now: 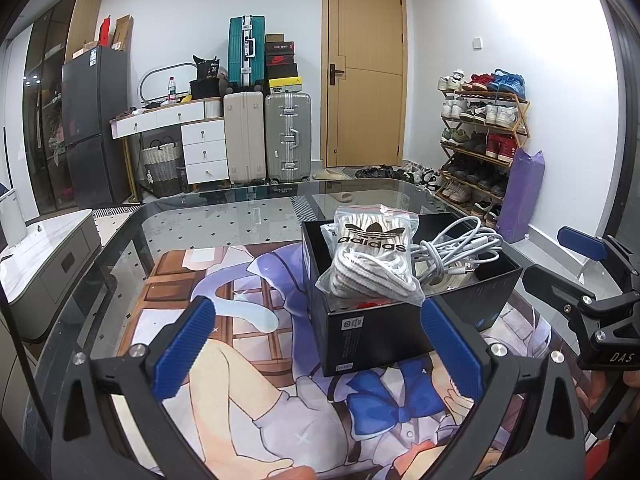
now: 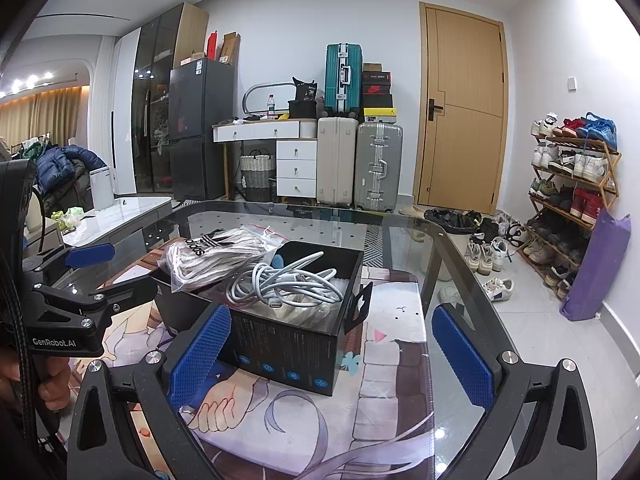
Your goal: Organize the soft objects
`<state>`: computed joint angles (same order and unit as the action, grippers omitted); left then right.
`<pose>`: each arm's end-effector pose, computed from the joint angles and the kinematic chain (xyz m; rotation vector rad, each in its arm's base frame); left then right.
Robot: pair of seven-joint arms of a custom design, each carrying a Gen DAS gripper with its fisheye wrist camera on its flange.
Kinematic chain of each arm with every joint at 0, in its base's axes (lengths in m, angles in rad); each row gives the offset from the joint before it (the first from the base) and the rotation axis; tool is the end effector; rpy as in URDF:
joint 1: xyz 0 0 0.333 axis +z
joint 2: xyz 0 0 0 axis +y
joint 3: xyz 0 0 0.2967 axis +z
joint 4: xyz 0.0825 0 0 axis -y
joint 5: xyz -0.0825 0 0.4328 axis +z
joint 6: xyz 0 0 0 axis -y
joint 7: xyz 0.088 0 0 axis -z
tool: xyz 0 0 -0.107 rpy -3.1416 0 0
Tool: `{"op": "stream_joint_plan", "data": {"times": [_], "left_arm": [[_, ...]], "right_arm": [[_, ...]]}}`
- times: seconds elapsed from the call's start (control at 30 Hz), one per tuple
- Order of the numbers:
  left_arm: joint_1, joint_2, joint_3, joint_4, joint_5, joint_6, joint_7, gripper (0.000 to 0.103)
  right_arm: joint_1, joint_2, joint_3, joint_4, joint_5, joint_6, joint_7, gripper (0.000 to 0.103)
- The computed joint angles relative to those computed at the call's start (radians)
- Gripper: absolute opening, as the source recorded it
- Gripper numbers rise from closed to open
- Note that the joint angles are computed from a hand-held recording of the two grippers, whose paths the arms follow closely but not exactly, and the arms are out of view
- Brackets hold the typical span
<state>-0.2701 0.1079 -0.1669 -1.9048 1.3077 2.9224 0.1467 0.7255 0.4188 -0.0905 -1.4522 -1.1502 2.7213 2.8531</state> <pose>0.5728 -0.3309 0.4725 -1.4476 1.7296 -1.0616 0.5892 0.4906 0.4960 -1.6816 1.2881 -0.8937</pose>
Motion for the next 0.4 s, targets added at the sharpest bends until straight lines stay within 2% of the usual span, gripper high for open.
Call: {"op": "stream_joint_plan", "data": {"times": [0.4], "left_arm": [[-0.001,0.001,0.001,0.001,0.005,-0.002,-0.004,0.103]], "right_arm": [[0.001,0.000,-0.001,0.001,0.000,0.000,0.000,0.102]]}}
